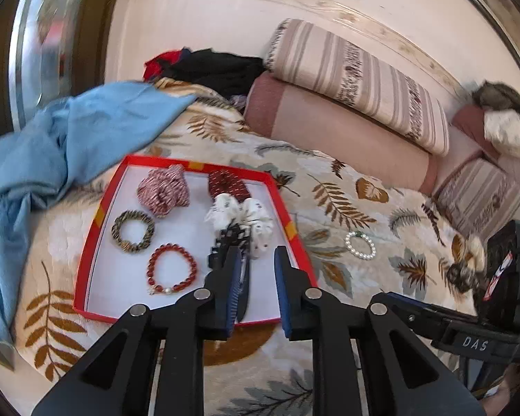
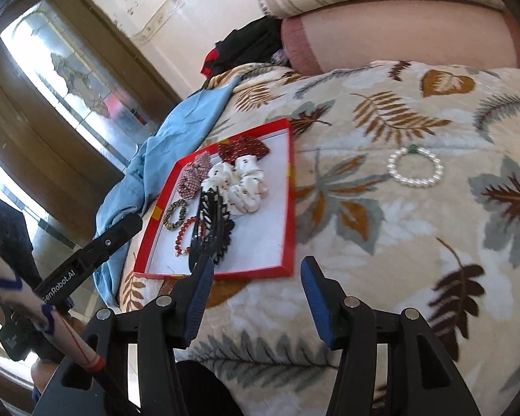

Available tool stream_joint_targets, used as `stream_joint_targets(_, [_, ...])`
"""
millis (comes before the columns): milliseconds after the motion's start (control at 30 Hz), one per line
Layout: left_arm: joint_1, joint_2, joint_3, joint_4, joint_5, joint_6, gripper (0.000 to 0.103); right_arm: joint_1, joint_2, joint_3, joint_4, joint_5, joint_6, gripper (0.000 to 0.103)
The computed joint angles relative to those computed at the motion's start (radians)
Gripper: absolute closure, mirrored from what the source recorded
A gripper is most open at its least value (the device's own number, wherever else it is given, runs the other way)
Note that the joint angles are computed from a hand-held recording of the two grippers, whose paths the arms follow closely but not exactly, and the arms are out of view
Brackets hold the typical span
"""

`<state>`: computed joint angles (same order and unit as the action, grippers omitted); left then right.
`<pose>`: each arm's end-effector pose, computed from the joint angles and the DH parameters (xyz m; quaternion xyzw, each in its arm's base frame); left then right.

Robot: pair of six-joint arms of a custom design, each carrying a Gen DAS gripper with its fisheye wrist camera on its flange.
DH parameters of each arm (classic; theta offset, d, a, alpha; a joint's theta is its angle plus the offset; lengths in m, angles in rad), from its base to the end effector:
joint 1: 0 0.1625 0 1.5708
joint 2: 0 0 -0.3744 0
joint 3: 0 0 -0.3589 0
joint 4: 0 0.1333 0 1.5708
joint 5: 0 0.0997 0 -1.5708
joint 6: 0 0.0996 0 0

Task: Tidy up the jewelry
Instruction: 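Lift both open tools away from the tray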

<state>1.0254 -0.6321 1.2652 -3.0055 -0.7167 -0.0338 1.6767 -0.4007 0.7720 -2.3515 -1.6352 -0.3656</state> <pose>-0.1890 -0.7132 0.1975 0.0557 0.8517 -0.4492 0.2641 0.2118 -0.7923 0.1268 0.2222 -0.9531 0.1974 0.0576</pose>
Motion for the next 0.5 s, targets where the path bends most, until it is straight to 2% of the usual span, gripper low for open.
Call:
stream_joint_targets(233, [-0.042,0.053,-0.033,-0.012,0.021,0.090,0.079,-0.029,-0.102,0.140,-0.097,-0.015,0.022,0.046])
stream_joint_targets(500, [-0.075,0.094,-0.060,-0.011,0.036,0.135,0.074,-0.049,-0.190,0.264,-0.188,-0.037,0.003,0.046])
